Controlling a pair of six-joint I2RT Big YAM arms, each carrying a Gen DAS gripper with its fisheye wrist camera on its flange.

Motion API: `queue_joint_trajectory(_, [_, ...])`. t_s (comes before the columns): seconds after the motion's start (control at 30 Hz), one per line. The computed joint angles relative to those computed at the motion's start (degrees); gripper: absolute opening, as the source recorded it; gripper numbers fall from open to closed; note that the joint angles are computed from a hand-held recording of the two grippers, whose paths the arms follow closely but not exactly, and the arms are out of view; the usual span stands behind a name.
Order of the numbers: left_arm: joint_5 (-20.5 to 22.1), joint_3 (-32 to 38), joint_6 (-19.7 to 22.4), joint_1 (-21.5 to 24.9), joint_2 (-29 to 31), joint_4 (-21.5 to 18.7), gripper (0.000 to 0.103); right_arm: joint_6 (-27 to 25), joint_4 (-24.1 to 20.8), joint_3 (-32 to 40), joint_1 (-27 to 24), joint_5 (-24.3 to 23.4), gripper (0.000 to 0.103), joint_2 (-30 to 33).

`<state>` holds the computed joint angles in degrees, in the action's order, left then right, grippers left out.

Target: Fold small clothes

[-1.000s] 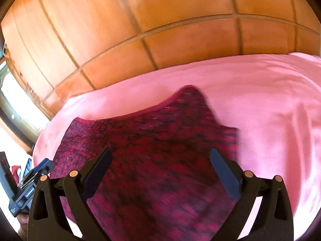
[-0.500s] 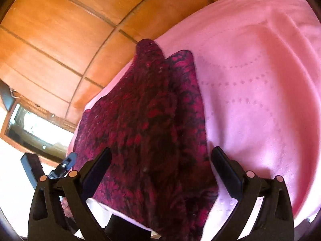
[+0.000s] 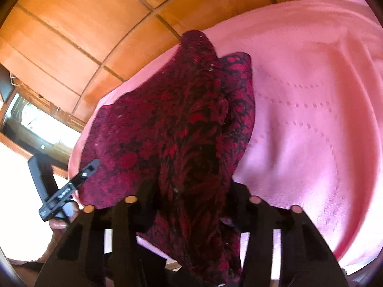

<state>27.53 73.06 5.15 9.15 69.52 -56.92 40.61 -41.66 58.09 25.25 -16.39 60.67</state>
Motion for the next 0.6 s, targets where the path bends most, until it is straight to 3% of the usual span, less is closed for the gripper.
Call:
queue_joint_trajectory(0.3, [7.4, -0.5, -2.4, 3.8, 0.4, 0.4, 0.05, 0.8, 5.7, 9.9, 5.4, -2.4, 0.032, 2.0])
queue_joint_trajectory(0.43, [8.7, -0.9, -3.1, 5.0, 0.0, 0.8, 0.046, -2.3, 6.6, 19.2, 10.9, -2.4, 0.03, 9.6])
queue_joint_trajectory(0.6, [17.3, -0.3, -5.9, 13.7, 0.2, -0.7, 0.042, -5.0, 5.8, 29.2, 15.9, -2.8, 0.029, 19.8])
